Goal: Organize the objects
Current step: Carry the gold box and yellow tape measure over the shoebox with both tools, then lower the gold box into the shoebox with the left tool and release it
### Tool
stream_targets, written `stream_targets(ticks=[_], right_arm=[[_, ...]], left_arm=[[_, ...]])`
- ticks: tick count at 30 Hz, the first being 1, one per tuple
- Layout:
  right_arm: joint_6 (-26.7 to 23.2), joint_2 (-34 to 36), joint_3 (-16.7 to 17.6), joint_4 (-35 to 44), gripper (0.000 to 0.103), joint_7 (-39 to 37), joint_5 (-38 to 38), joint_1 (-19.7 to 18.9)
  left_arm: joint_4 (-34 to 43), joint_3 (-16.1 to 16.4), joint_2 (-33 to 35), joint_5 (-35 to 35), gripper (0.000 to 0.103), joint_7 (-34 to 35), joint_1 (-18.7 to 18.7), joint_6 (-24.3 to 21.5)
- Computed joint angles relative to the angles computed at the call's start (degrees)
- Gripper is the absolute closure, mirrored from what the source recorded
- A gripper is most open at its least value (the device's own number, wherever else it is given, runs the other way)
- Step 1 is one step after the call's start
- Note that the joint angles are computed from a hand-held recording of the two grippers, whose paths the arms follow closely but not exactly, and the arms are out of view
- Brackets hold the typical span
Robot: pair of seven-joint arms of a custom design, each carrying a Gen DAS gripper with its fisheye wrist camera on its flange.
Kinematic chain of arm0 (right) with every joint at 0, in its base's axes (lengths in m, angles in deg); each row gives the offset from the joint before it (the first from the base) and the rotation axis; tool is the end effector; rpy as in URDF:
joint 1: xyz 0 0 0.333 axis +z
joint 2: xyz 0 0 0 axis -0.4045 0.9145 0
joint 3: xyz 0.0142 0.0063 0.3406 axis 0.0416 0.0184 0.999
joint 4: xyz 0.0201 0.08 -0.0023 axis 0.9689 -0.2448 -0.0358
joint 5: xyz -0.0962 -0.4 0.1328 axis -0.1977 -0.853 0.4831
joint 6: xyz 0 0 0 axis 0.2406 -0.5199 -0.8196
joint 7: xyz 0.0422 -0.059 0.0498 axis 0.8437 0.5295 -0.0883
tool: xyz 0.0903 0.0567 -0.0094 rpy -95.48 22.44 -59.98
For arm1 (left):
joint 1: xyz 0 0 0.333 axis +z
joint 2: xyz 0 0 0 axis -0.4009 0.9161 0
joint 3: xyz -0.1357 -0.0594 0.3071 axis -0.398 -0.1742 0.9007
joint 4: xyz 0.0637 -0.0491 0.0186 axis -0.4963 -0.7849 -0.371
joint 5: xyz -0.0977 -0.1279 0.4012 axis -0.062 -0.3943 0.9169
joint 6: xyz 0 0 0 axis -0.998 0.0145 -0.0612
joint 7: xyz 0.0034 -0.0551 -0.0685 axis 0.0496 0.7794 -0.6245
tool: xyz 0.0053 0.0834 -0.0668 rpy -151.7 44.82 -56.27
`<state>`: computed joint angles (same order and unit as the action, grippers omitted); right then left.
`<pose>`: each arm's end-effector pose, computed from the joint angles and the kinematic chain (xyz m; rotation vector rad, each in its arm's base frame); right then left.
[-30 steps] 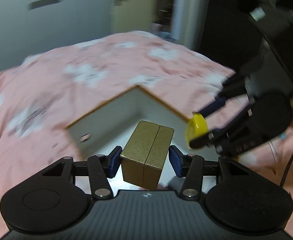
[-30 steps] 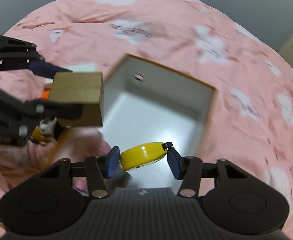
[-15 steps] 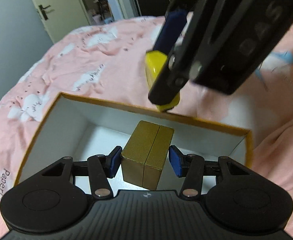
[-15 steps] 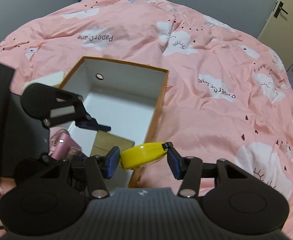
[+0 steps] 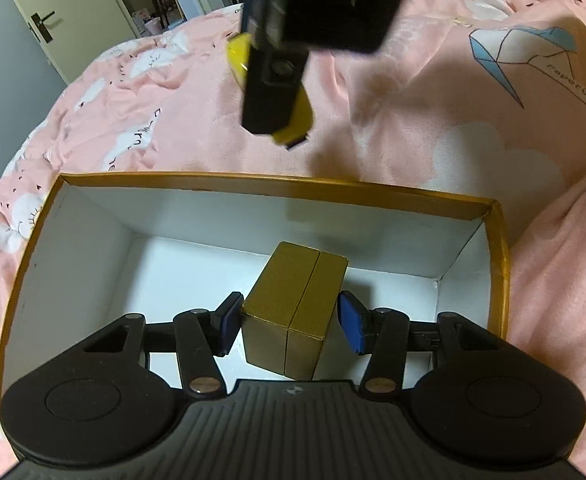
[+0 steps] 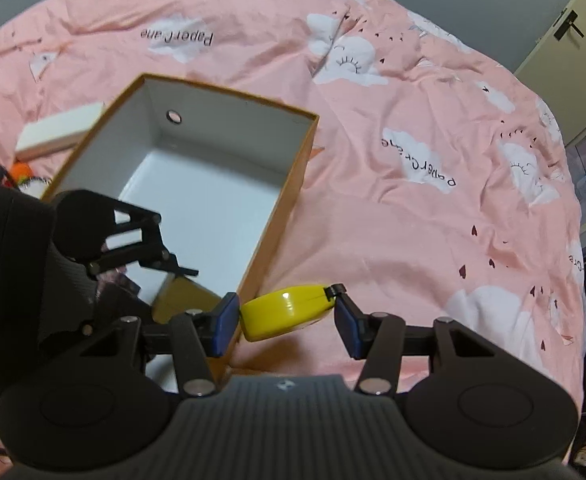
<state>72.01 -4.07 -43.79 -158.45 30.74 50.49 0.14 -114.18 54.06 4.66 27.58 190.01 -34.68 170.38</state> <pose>0.5394 0.3253 0.6715 -2.5402 1.1985 -0.6789 0.4789 -0.1343 0.5083 -0.3864 2.6893 -0.6946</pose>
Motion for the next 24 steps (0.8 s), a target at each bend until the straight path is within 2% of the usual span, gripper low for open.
stream_targets(ticks=[8, 13, 17, 19, 24], right_arm=[[-1.54, -0.18, -0.07, -1.05, 0.049, -0.68, 0.67, -0.17], [-2.69, 0.12, -0.04, -1.38, 0.049, -0.88, 0.46, -0.15], [-2.68, -0.15, -0.02, -2.04, 0.049, -0.91, 0.64, -0.11], [-2.57, -0.43, 0.02, -2.38, 0.049, -0.86, 0.33, -0.09], [-2.71, -0.31, -0.02, -2.22, 0.049, -0.99, 0.16, -0.16]], left_arm=[[3.85, 0.66, 1.25, 1.08, 0.043, -3.88, 1.90, -10.03], [5.96, 0.78, 1.89, 0.35, 0.043, -5.14, 2.93, -13.92], [10.78, 1.96, 4.35, -1.11, 0.041, -7.58, 4.34, -23.84], [11.82, 1.85, 4.73, -2.03, 0.041, -7.96, 5.20, -24.96], [14.42, 0.88, 6.94, -1.58, 0.042, -10.70, 6.86, -24.23]])
